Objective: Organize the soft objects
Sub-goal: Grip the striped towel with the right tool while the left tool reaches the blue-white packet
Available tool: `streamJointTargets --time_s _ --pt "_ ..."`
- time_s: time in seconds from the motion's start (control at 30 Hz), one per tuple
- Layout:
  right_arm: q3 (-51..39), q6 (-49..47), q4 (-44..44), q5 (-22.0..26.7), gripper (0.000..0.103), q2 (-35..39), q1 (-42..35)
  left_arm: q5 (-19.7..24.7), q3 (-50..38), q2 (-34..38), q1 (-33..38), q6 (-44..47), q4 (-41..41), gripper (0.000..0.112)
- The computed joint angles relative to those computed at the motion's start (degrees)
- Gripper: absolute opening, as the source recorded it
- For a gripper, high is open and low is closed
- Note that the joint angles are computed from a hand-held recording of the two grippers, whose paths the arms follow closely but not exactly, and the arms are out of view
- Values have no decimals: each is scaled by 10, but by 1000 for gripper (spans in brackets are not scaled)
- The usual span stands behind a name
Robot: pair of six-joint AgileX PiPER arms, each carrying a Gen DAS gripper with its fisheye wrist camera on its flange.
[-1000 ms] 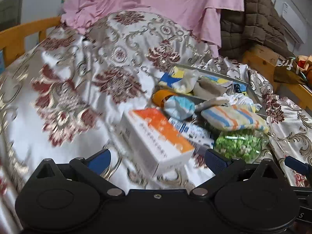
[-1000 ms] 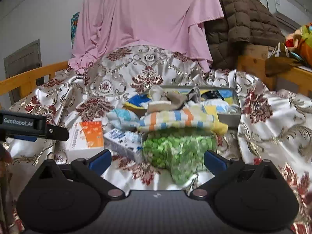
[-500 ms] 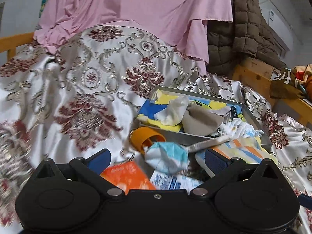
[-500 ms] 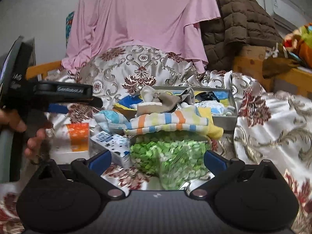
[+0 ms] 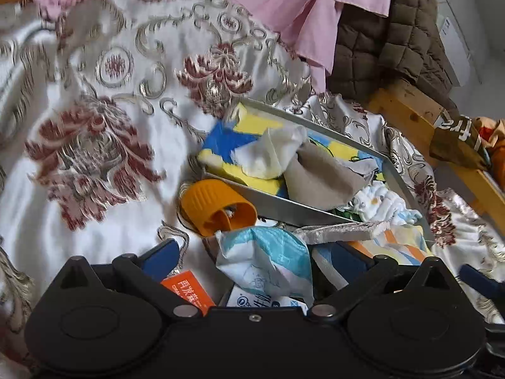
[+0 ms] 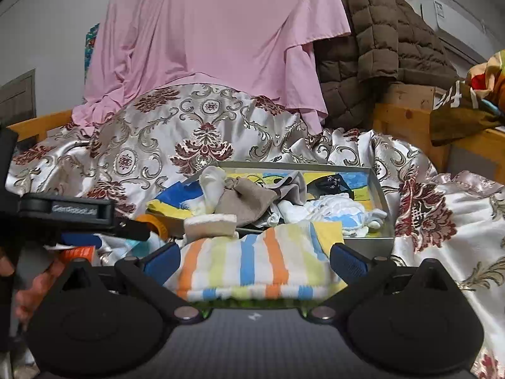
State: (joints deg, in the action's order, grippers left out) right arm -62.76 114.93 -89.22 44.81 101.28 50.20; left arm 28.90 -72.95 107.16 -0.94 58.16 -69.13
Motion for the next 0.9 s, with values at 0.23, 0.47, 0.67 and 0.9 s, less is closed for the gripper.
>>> streamJointTargets --time_s 0.23,0.47,0.67,0.9 --pt "-48 -75 38 -17 103 34 -18 30 -48 41 10 -50 31 102" --pt "-104 -174 119 -9 103 67 -19 43 -85 65 8 -74 58 98" --pt "-120 -203 133 0 103 81 -13 28 -77 57 -9 -42 84 90" --pt "-119 -194 112 22 102 92 -2 2 -55 47 -12 -3 55 85"
